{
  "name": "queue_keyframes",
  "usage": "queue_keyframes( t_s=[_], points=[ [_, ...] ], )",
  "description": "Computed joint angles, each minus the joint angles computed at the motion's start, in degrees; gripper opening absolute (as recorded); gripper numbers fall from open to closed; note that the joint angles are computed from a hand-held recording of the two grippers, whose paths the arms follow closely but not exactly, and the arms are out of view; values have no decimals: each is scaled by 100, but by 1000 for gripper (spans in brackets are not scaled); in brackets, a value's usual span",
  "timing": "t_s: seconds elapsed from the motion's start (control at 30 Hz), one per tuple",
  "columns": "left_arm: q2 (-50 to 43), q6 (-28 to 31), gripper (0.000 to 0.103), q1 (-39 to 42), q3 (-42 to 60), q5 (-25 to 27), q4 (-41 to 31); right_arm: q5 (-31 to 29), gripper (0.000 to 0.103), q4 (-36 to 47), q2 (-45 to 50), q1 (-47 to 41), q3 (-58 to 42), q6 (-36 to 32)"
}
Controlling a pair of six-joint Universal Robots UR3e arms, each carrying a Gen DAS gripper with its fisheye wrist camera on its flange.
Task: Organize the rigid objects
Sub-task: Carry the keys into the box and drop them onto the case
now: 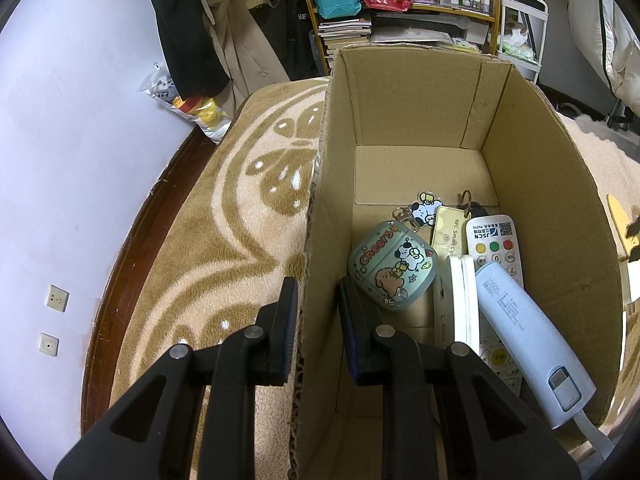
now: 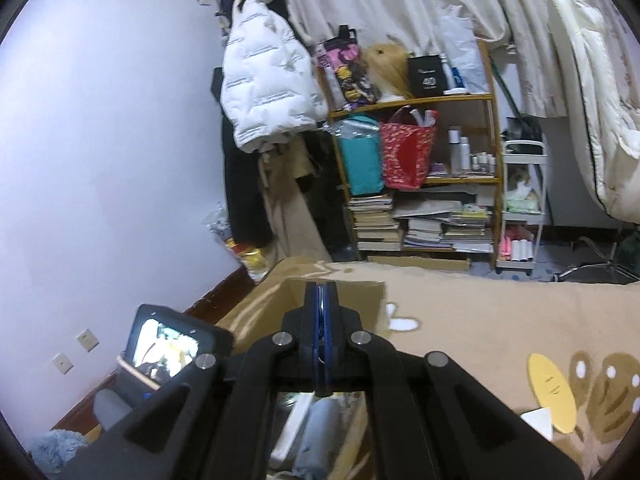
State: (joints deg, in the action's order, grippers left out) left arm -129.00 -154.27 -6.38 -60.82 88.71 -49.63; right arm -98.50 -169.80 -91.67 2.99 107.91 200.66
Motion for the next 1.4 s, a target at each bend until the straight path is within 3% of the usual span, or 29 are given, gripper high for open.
queue_keyframes(
  t_s=[0.3,0.93,1.2,1.33,1.4],
  points=[
    [5,-1,20,-3,-9,1,5,436,3,227,467,-73,9,1],
    [5,-3,21,-17,-18,14,14,197,4,608,465,-162,208,36],
    [-8,0,21,-15,6,12,0,76,9,664,109,-266,505,129],
    [-28,15,21,-16,8,12,33,-15,38,651,-88,-335,672,241],
    [-26,18,21,-15,5,11,36,-49,43,671,-191,-377,751,281]
  ],
)
